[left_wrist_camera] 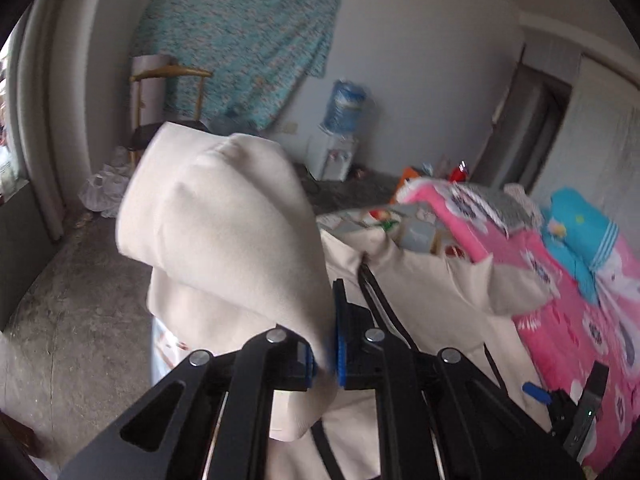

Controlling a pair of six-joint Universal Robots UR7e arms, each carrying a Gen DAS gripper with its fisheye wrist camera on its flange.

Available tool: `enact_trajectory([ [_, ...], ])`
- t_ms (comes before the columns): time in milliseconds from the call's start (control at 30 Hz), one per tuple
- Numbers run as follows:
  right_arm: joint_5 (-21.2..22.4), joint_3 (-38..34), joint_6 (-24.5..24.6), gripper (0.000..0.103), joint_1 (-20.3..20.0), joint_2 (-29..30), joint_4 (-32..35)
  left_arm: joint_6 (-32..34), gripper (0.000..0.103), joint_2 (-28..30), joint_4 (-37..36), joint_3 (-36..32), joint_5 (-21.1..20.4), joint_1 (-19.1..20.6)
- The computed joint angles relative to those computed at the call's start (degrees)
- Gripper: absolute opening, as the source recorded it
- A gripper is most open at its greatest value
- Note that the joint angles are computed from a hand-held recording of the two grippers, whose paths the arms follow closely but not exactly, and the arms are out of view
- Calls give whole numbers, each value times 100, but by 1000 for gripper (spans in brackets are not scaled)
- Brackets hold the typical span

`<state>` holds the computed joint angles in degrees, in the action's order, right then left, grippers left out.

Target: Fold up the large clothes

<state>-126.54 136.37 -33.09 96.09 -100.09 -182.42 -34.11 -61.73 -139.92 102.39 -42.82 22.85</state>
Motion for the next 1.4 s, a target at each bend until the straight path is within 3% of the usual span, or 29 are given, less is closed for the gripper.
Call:
enact_trajectory([
  [100,-25,-78,-257,96,-322,-122,222,-325,10,641,298,-221,-696,86],
  [233,2,-305,-461,96,-694,-120,826,-911,17,1322,792,-251,-1122,173],
  [400,86,-589,-838,96,-1011,130,1209,-1395,73,1310,306,239,-647,-134],
  [467,34,-655,-1057,96,-1100,295,1141,-1758,80,1122,471,382,-332,-255],
  [567,392,-725,-1205,96,-1293,207,1430,-2499,84,975,1333,449,20,-337],
  [667,689,-818,-1357,98,-1443,107,1794,-2876,91,865,1695,630,67,-326],
  [767,1025,-848,-1616,98,-1604,-52,2087,-2822,97,757,1318,927,-36,-265],
  [867,499,-1199,-1350,97,-1307,43,2879,-2801,98,653,816,1194,-246,-188],
  [900,535,-1293,-1204,96,-1223,15,3059,-2734,98,633,585,1297,-193,-209],
  [1033,1163,-1939,-442,96,-774,127,3660,-2620,98,607,173,1481,-152,-238],
  [1167,1630,-3151,596,96,-342,1087,4970,-2643,98,680,449,1419,-62,-296],
  [1300,1154,-3968,966,91,81,2278,5479,-2612,98,837,1395,1060,-97,-330],
  [1400,687,-4362,1168,89,216,2863,5673,-2516,98,544,657,1450,-20,-511],
])
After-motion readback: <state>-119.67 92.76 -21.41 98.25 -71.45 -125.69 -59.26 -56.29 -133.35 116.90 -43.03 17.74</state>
